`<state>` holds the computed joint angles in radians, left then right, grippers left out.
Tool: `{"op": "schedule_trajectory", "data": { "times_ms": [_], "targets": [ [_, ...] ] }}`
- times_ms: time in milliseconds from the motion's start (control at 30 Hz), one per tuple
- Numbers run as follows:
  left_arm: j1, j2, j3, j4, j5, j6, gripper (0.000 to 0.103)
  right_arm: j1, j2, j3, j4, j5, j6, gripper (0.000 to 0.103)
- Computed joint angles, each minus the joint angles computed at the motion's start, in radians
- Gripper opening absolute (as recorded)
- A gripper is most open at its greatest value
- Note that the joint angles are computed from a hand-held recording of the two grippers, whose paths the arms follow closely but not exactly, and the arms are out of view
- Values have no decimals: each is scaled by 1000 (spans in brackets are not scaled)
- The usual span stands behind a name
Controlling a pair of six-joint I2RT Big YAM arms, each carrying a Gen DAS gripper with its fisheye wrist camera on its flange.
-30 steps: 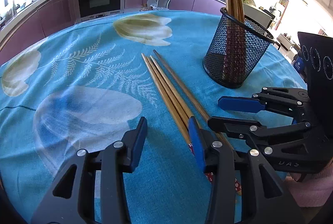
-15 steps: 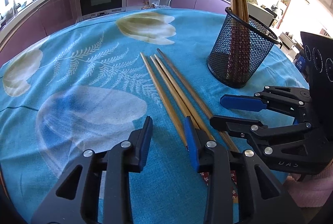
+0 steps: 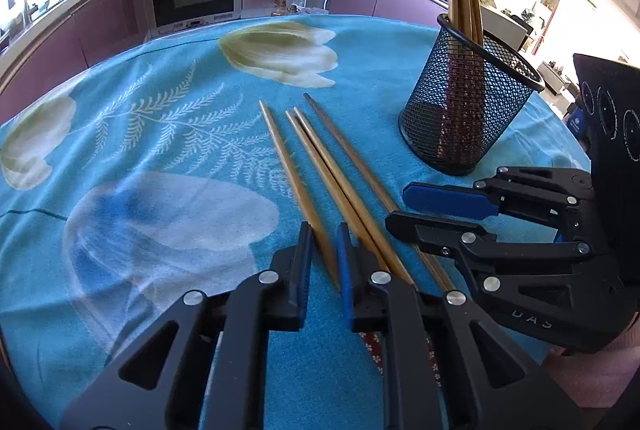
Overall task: Organize utensils
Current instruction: 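Lower the right gripper onto another wooden chopstick and close on it, then lift the chopstick upright with the right gripper toward the mesh cup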
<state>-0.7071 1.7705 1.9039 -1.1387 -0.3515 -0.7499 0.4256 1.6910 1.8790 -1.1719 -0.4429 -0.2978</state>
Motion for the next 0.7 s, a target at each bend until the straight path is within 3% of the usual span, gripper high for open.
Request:
{"op": "schedule_trajectory", "data": {
  "times_ms": [67,333,700],
  "targets": [
    [0,-4,-6,9,3,-13,11,-8,5,5,-10,-30,20,10],
    [-8,-29,-35,41,-6,-46,8,-43,-2,-6,8,-114,112,6],
    [-15,-34,-42,50,17,-23,8,-42,13,19,-53,-138,57,6]
  ]
}}
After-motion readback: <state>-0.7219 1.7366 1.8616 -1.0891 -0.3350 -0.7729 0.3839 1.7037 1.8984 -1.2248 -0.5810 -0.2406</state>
